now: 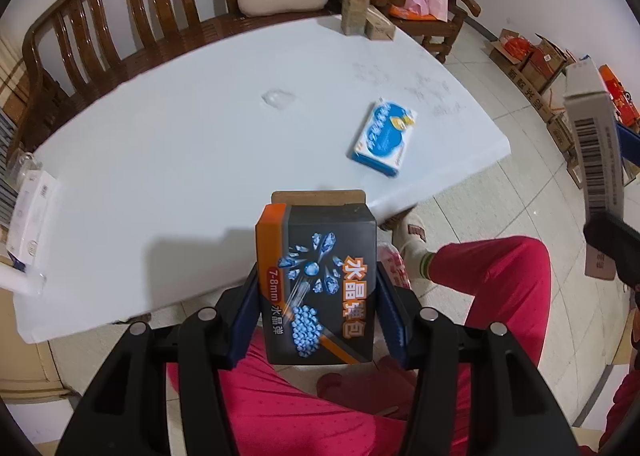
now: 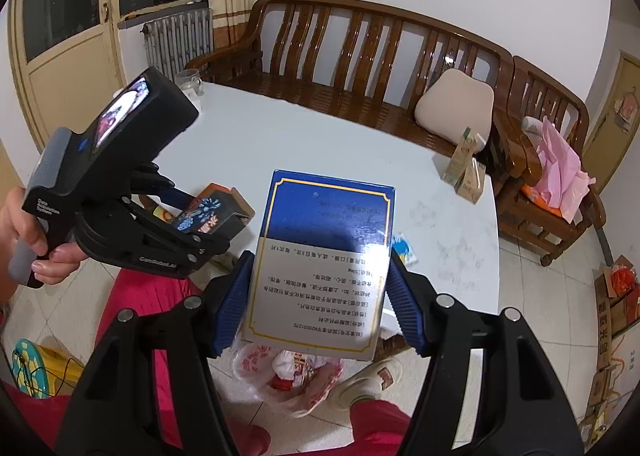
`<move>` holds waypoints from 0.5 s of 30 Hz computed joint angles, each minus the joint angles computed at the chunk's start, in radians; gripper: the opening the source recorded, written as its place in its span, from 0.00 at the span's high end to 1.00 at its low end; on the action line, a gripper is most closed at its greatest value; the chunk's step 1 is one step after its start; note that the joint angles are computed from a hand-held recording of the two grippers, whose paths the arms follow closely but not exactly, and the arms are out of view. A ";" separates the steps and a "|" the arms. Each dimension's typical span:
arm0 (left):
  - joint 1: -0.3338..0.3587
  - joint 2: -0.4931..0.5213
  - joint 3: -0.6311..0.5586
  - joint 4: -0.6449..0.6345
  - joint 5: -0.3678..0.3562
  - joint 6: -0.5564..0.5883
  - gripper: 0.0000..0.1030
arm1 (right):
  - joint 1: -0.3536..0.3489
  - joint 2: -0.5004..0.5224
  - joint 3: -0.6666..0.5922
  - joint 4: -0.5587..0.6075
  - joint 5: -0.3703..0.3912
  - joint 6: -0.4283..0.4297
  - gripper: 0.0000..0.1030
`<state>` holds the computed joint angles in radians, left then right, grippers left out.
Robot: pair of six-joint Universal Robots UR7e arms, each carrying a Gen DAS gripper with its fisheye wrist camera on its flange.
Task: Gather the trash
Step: 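Carry the black box and card box down into the plastic bag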
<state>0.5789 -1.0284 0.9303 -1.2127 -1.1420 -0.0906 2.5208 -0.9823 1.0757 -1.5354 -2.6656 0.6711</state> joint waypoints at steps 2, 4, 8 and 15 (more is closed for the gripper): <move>-0.003 -0.023 0.049 -0.012 -0.007 -0.002 0.50 | 0.005 -0.008 0.023 0.006 0.006 0.026 0.38; -0.009 -0.047 0.100 -0.027 -0.010 -0.003 0.50 | 0.008 -0.017 0.046 0.006 0.012 0.048 0.38; -0.014 -0.084 0.184 -0.052 -0.028 -0.005 0.50 | 0.011 -0.036 0.098 -0.005 0.028 0.081 0.38; -0.014 -0.122 0.294 -0.091 -0.040 -0.024 0.50 | 0.007 -0.072 0.201 -0.034 0.075 0.135 0.38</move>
<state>0.5648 -1.1500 1.2243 -1.3040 -1.1822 -0.1151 2.5280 -1.0541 1.2769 -1.5692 -2.5909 0.8060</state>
